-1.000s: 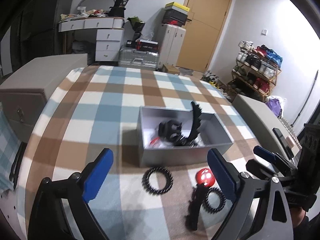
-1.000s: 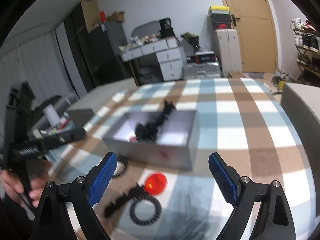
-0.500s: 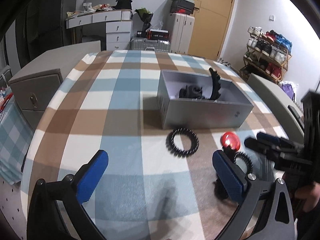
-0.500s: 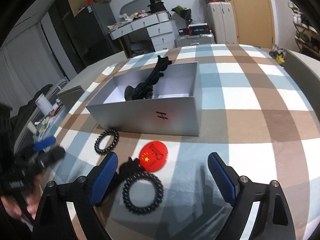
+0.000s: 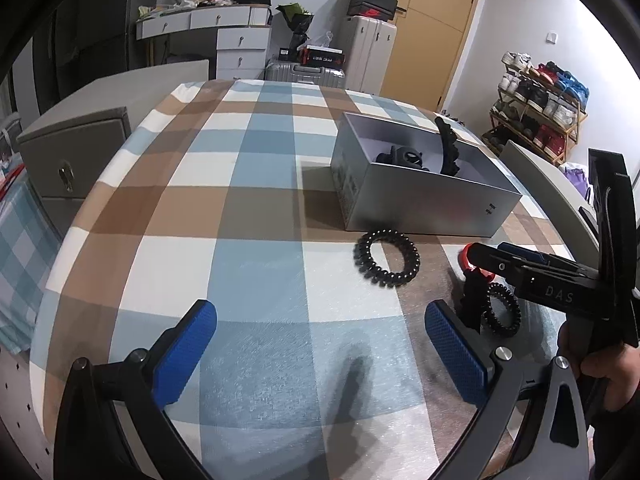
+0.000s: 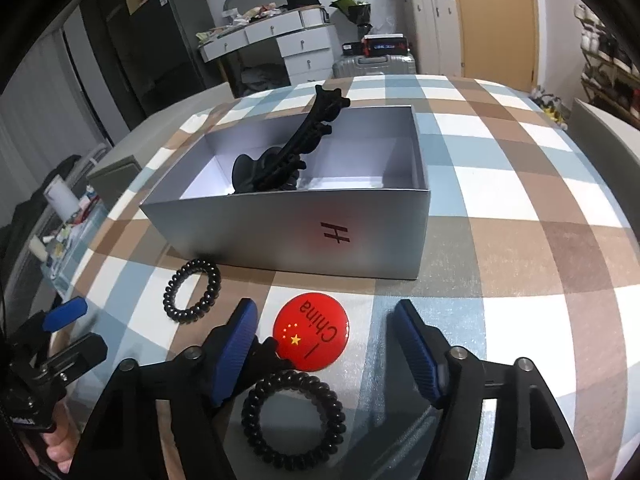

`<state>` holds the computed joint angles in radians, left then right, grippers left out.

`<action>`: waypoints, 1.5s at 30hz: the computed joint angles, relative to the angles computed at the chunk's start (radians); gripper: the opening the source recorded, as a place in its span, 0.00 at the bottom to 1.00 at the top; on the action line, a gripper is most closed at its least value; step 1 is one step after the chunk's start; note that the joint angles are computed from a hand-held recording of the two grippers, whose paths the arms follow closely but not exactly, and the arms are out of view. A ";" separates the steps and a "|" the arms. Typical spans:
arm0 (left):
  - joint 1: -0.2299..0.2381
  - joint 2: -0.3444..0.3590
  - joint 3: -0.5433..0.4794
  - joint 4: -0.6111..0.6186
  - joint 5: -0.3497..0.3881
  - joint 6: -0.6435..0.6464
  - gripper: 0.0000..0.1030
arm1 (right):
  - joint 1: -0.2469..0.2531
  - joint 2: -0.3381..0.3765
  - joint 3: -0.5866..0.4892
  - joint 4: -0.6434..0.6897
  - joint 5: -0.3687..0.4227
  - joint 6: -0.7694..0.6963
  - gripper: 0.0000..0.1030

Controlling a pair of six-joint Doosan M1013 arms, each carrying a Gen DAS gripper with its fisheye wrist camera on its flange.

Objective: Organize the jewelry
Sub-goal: 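Grasp the red round China badge with the right tool, then grasp a black coil hair tie with the left tool while the right tool holds the badge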

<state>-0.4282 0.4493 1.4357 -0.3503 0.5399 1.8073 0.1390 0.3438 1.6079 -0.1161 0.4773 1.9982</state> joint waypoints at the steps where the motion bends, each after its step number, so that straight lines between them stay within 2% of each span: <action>1: 0.002 0.000 0.001 -0.009 0.001 0.003 0.99 | 0.007 0.003 -0.006 -0.043 0.014 0.029 0.63; 5: 0.004 -0.002 0.004 -0.026 0.004 0.009 0.99 | 0.033 0.017 -0.028 -0.159 0.068 0.091 0.57; 7: 0.006 -0.001 0.004 -0.034 0.007 0.014 0.99 | 0.044 0.023 -0.039 -0.196 0.092 0.109 0.49; 10: 0.010 -0.001 0.005 -0.052 0.010 0.030 0.99 | 0.055 0.033 -0.054 -0.236 0.119 0.136 0.42; 16: 0.020 -0.002 0.008 -0.080 0.012 0.041 0.99 | 0.065 0.034 -0.055 -0.273 0.126 0.147 0.40; 28: 0.023 0.000 0.004 -0.080 0.023 0.034 0.99 | 0.049 0.007 -0.015 -0.240 0.041 0.152 0.40; 36: 0.005 0.010 -0.027 0.010 0.055 -0.021 0.99 | 0.037 -0.019 0.017 -0.206 -0.057 0.117 0.40; 45: -0.025 0.037 -0.082 0.131 0.097 -0.110 0.99 | 0.001 -0.055 0.064 -0.130 -0.144 0.077 0.40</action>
<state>-0.4533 0.4860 1.3537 -0.2196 0.6365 1.6978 0.1401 0.2883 1.6722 -0.2459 0.3329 2.0756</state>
